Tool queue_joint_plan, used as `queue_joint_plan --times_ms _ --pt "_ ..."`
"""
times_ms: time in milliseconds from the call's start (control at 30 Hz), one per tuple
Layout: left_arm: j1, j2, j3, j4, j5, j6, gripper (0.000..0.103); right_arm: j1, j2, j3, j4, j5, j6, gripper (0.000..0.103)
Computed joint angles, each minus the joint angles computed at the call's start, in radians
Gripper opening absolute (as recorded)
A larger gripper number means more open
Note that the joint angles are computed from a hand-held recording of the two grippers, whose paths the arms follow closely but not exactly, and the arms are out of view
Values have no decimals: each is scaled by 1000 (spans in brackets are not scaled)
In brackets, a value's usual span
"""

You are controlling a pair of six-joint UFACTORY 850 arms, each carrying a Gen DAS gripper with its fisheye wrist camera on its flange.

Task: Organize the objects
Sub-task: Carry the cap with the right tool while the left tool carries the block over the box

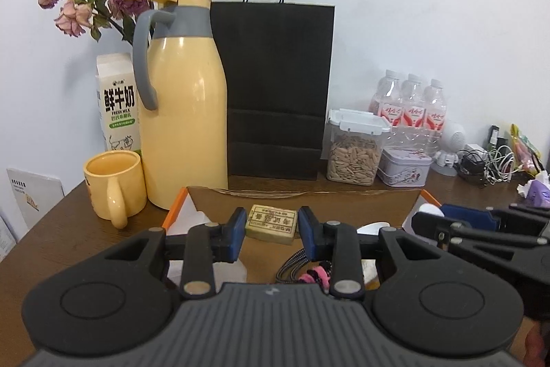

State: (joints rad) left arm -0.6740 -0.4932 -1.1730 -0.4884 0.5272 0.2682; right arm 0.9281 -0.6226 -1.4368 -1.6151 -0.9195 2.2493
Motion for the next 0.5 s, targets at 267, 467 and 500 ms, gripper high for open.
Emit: queue_joint_plan --times_ms 267,467,500 --pt "6 -49 -53 -57 -48 63 34 -24 -9 4 20 50 9 27" --pt "5 -50 -49 -82 -44 104 51 -21 -3 14 30 53 13 47" --pt "4 -48 -45 -82 -34 102 68 -19 -3 17 32 44 16 66"
